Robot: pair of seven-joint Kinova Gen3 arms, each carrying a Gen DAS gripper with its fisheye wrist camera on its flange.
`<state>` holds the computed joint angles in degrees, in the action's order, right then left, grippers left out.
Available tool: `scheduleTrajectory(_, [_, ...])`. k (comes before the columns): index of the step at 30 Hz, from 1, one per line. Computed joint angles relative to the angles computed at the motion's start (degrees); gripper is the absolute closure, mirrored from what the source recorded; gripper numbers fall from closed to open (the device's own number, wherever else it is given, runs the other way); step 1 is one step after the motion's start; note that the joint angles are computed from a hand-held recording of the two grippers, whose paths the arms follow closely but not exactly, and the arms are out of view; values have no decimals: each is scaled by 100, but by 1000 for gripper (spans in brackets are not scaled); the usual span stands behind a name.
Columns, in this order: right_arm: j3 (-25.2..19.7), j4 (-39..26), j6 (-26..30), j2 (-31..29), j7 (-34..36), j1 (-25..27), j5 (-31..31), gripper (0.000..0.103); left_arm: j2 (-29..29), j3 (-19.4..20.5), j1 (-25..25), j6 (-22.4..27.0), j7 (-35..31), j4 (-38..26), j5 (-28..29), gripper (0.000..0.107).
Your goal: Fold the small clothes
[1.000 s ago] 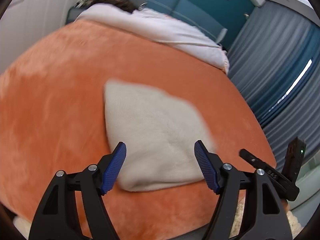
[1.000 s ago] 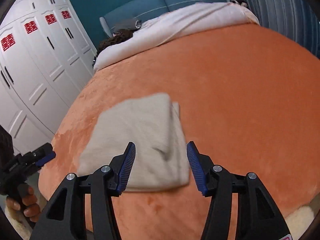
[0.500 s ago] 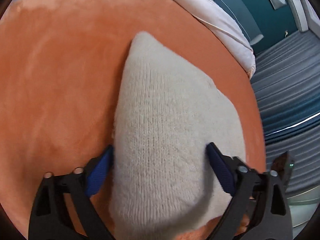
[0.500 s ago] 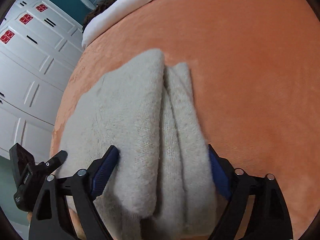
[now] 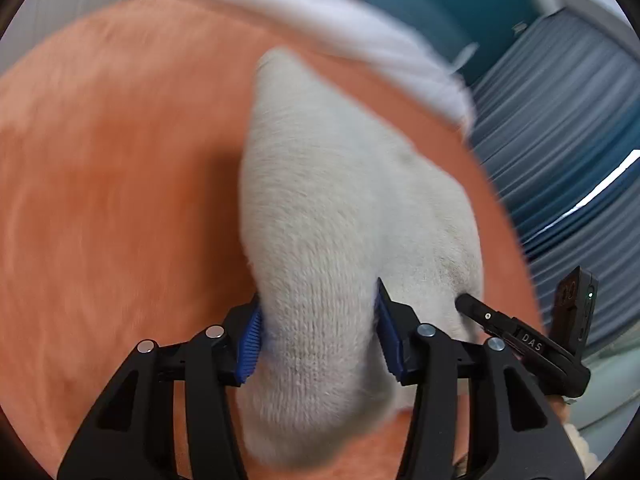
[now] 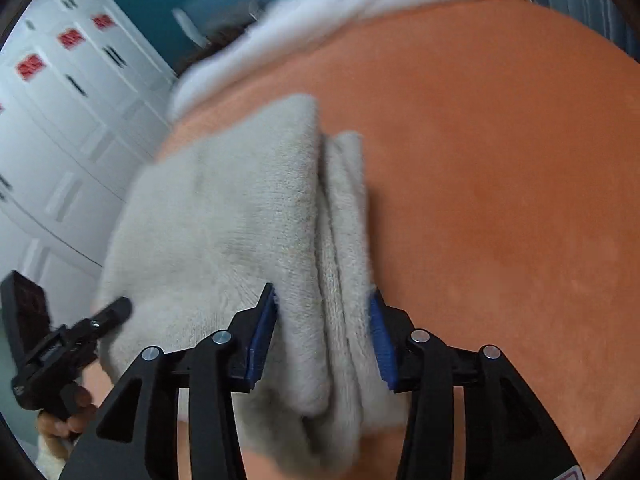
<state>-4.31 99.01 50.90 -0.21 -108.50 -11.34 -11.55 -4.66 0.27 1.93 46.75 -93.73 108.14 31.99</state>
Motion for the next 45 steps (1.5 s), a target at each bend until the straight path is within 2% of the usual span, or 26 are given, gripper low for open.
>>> scheduleTrajectory(2, [197,376,-430,-283,123,-11,-380,70,-288,56,125,-373,427,257,-466,61])
scheduleTrajectory(4, [23,506,-576,-774,114,169,-394,70,-606,-147,454,-373,861,286,-860,62])
scheduleTrajectory(5, [-69,515,-618,-1017,111,158,-275,72,-765,-114,492,-296,1091,241,-1093,62])
scheduleTrajectory(7, [-109,505,-610,-1273,211,25,-274,73,-1063,271,321,-188,1456,183,-1559,61])
scheduleTrajectory(9, [-142,462,-455,-1225,242,-182,-104,82,-1023,773,38,18,1885,42,-2025,61])
scheduleTrajectory(10, [-315,459,-348,-1081,208,-198,120,87,-930,979,22,124,2118,-13,-2255,62])
scheduleTrajectory(12, [-464,496,-159,-595,29,-323,524,89,-678,1361,-20,256,2542,-86,-2721,60])
scheduleTrajectory(14, [-437,550,-102,-421,-106,-352,584,90,-391,1600,-67,265,2711,-105,-3142,56])
scheduleTrajectory(16, [-389,483,-24,-638,-300,-379,565,88,-310,1414,112,157,2723,-22,-3236,55])
scheduleTrajectory(18, [-311,470,-86,-956,-329,-462,544,88,-323,950,425,157,2565,8,-3001,54])
scheduleTrajectory(19, [-377,416,-29,-992,-398,-474,674,88,-295,843,473,144,2525,15,-2926,52])
scheduleTrajectory(21, [-653,346,202,-746,-542,-425,1129,88,-264,801,536,117,2647,38,-2960,51])
scheduleTrajectory(24, [-672,346,385,-408,-602,-549,1501,92,-279,905,646,322,3006,-85,-3226,51])
scheduleTrajectory(28, [-777,200,484,-915,-1063,-725,1799,85,-531,1099,840,530,3299,-171,-3636,53])
scheduleTrajectory(30, [-1011,173,599,-1148,-1397,-717,2106,85,-657,1234,905,592,3461,-168,-3790,52])
scheduleTrajectory(32, [-1314,219,774,-1331,-1762,-700,2489,79,-723,1450,962,706,3715,-194,-4023,52])
scheduleTrajectory(33, [-1471,269,876,-1421,-1983,-677,2644,76,-754,1545,993,748,3840,-197,-4130,50])
scheduleTrajectory(35, [-1536,379,920,-1581,-2235,-670,2697,63,-845,1729,1061,801,4102,-171,-4322,40])
scheduleTrajectory(38, [-1687,614,974,-1823,-2663,-586,2708,51,-947,2029,1135,900,4527,-122,-4624,37])
scheduleTrajectory(40, [-1818,765,1048,-1939,-2899,-523,2742,45,-960,2225,1165,1005,4838,-88,-4825,31])
scheduleTrajectory(45, [-2061,1056,1114,-2095,-3361,-443,2887,37,-1004,2558,1333,1203,5534,106,-5173,26])
